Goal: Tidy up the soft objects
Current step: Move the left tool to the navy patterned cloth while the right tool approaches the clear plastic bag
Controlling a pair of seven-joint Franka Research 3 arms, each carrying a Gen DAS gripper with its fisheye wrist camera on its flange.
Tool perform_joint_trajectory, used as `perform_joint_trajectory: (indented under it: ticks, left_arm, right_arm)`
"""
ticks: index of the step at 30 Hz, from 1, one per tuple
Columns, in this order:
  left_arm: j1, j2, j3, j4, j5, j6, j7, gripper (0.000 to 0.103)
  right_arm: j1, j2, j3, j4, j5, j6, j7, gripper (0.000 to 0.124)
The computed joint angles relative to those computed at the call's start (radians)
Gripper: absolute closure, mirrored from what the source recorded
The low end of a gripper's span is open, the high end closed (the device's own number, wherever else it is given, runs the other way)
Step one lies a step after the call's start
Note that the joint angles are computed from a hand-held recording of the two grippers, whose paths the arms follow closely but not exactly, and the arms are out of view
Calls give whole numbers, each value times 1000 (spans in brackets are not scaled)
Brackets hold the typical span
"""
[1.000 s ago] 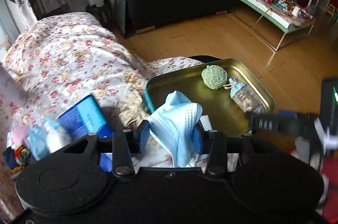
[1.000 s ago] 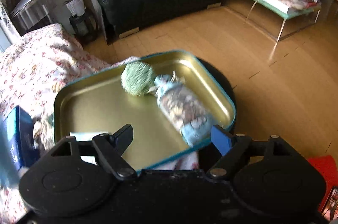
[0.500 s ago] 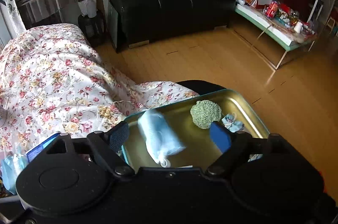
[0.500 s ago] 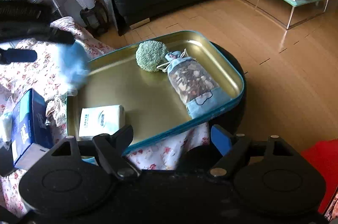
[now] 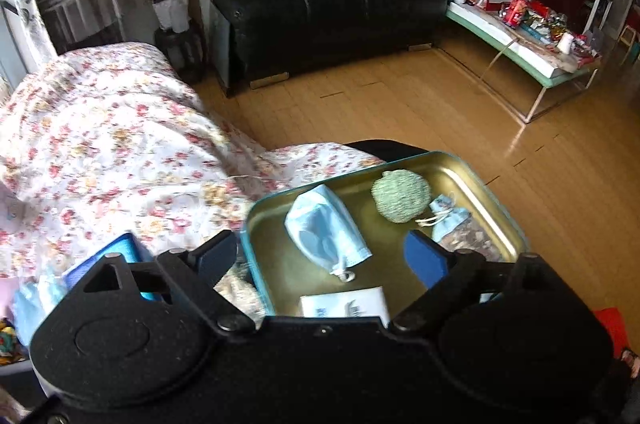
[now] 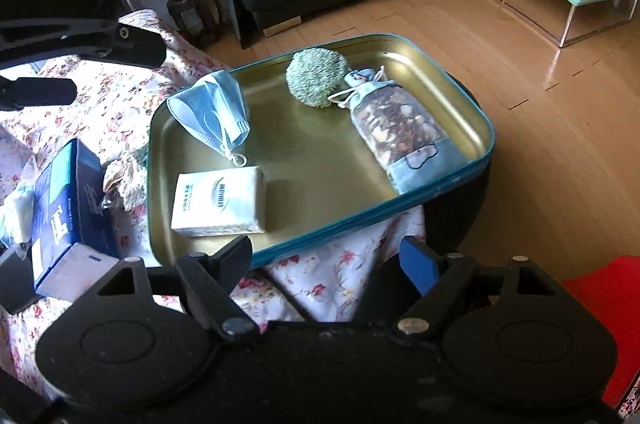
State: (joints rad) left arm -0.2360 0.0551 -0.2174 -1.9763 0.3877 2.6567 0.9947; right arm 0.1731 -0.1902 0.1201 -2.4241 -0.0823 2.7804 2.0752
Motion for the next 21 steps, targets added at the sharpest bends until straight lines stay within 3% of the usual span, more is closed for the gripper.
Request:
perform_joint_trajectory:
  ticks: [10, 21]
  left_arm:
    - [58, -145, 22, -147, 87, -2, -98, 11]
    - [188, -297, 39, -275, 266, -115, -250, 7]
  right_arm:
    - [35, 10, 14, 38, 5, -30, -28, 42]
    - [104, 62, 30, 142, 12, -59, -62, 37]
